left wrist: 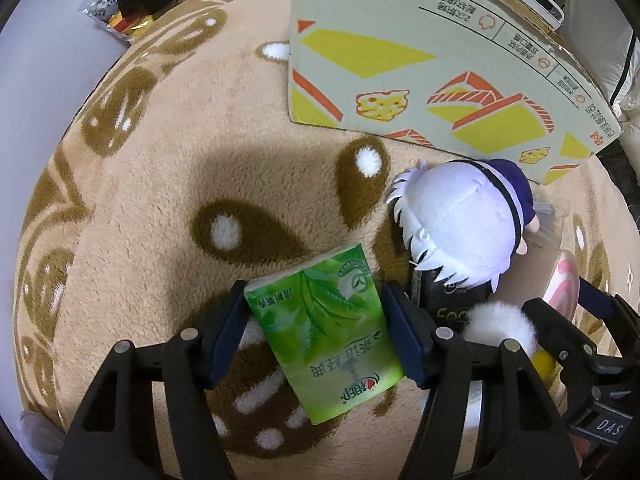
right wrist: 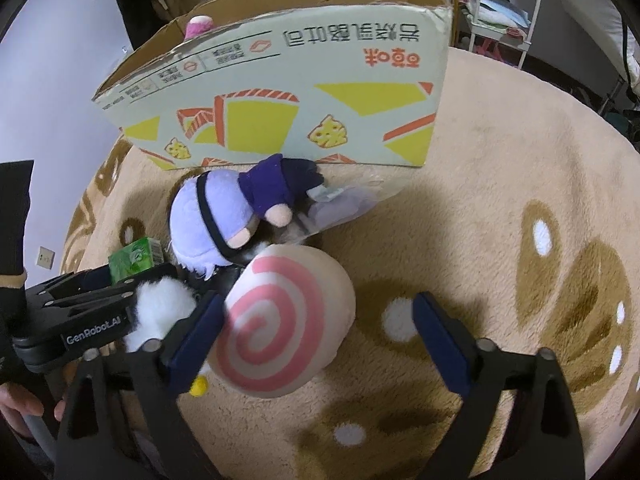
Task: Organize soft objects
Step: 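Grasp the green tissue pack with the left tool while the right tool grasps the swirl cushion, then lift both held items and carry them over the open box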
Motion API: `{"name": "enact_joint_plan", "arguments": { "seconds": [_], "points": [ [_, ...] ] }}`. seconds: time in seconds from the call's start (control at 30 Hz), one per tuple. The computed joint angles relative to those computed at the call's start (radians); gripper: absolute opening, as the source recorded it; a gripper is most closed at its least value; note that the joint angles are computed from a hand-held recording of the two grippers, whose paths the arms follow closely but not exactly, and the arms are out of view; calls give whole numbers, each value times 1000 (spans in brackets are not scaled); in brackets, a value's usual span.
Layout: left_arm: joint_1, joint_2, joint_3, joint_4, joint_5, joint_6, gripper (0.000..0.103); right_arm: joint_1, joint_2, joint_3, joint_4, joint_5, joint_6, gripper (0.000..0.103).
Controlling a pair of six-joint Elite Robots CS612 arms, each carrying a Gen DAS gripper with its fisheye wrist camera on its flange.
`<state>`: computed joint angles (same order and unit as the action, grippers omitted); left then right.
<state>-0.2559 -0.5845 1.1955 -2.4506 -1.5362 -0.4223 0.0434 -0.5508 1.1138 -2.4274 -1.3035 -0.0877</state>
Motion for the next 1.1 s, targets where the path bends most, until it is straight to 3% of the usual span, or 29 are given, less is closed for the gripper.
{"name": "enact_joint_plan", "arguments": {
  "seconds": [0.2,0.33,0.43,0.63,1.1],
  "points": [
    [-6,-6,6,-12,17,-4,65,1,2,-3,11,3,4,94],
    [-7,-11,14,-23,32,-9,65,-6,4,-7,31,37,4,79],
    [-12,-19,29,-41,62,-13,64,-9,1,-2,34,75,-7,60],
    [-20,-42,71,-111,101,-21,63,-11,-11,24,-4,88,0,49],
    [-37,-100,176,-305,183,-28,62,-25,-42,71,-98,57,51,48]
  ]
}}
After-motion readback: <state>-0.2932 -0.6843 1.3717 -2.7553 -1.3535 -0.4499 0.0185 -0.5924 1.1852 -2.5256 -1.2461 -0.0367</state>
